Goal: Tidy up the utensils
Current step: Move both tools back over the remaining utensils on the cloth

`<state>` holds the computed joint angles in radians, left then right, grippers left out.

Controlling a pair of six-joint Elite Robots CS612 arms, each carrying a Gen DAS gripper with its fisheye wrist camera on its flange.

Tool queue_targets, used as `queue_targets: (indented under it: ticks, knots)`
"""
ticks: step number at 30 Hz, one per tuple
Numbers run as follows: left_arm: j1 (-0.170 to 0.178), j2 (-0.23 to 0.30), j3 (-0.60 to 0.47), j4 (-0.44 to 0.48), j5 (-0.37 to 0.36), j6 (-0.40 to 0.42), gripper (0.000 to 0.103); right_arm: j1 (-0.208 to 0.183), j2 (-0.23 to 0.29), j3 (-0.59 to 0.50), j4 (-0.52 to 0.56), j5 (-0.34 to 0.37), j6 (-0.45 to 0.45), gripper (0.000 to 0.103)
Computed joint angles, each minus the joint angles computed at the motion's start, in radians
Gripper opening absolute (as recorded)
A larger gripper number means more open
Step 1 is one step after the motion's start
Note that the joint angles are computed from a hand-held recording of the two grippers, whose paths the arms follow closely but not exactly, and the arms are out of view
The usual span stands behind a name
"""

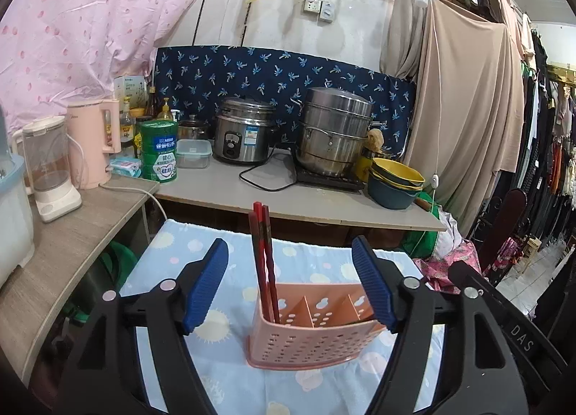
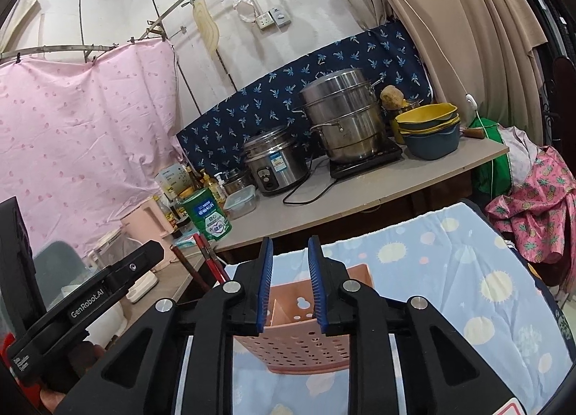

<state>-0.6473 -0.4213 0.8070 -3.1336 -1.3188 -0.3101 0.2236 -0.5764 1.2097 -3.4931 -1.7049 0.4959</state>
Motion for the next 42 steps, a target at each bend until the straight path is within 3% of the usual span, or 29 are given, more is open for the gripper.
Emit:
queue_targets:
  ticks: [17,28,35,42]
  knots:
    - [-0.012,-0.136,0.324,-0.024,-0.076,-0.054,0.069,0.032,-0.067,0.211,-0.047,0.054,0.075,0.026]
    - [-0.018,-0.191,0.518,0.026,-0.147,-0.123,0.069,0.061,-0.097,0.365,0.012,0.095,0.157,0.026]
    - [-0.035,-0.216,0.625,0.04,-0.139,-0.125,0.069,0.097,-0.104,0.422,0.086,0.08,0.105,0.026]
    - [-0.054,-0.227,0.681,0.065,-0.118,-0.111,0.069,0.123,-0.098,0.445,0.137,0.137,0.081,0.026]
